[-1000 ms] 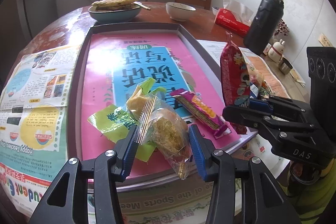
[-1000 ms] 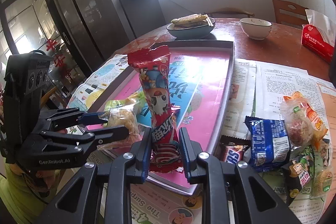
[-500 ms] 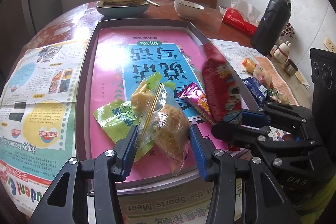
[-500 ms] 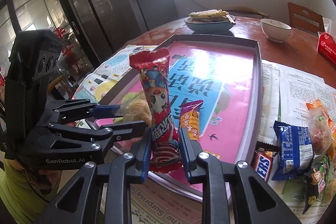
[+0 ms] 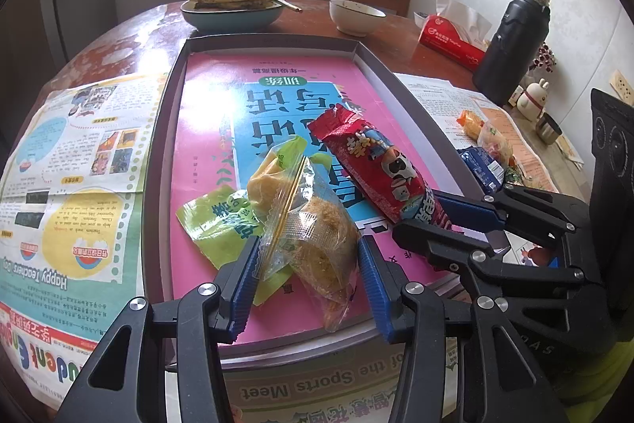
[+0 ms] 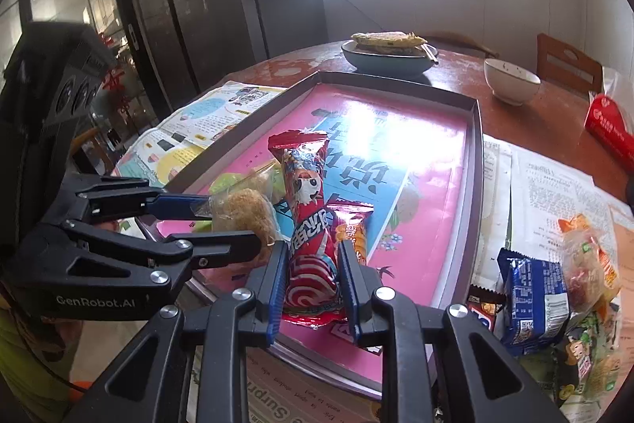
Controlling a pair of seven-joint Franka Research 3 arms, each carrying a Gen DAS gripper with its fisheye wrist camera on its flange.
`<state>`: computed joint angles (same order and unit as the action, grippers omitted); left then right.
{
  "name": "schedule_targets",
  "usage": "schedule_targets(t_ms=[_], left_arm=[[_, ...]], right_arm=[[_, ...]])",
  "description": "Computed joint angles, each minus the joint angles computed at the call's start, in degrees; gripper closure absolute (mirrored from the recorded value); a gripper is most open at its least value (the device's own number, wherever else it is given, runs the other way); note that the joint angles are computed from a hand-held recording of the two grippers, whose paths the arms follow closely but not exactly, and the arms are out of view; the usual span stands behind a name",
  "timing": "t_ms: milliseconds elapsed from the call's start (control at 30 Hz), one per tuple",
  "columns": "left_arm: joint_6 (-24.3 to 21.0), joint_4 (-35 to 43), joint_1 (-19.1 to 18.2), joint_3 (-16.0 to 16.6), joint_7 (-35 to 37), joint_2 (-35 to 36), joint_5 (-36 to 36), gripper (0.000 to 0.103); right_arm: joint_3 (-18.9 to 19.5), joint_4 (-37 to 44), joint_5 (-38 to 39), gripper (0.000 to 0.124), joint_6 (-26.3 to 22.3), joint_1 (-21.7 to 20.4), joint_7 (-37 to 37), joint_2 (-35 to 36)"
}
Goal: Organize snacks
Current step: 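Lower the clear floss bag with the left gripper while the right lowers the red packet, then open the right gripper to release the red packet while the left releases the floss bag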
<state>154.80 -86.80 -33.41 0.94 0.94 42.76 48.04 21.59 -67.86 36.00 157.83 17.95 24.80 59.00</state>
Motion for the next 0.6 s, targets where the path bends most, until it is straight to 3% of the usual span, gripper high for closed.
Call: schedule_targets(t_ms=[167, 600], left_arm=[[-0.25, -0.07, -0.08, 0.08, -0.08, -0.06, -0.06, 0.052], [-0.51, -0.04, -0.03, 0.03, 0.01, -0.08, -0.09, 0.051]], right_arm=[[1.03, -1.40, 0.12, 0.098, -0.11, -0.58, -2.82, -0.69], [-1.52, -0.28, -1.82, 0.098, -1.40, 1.17, -0.11, -0.15]])
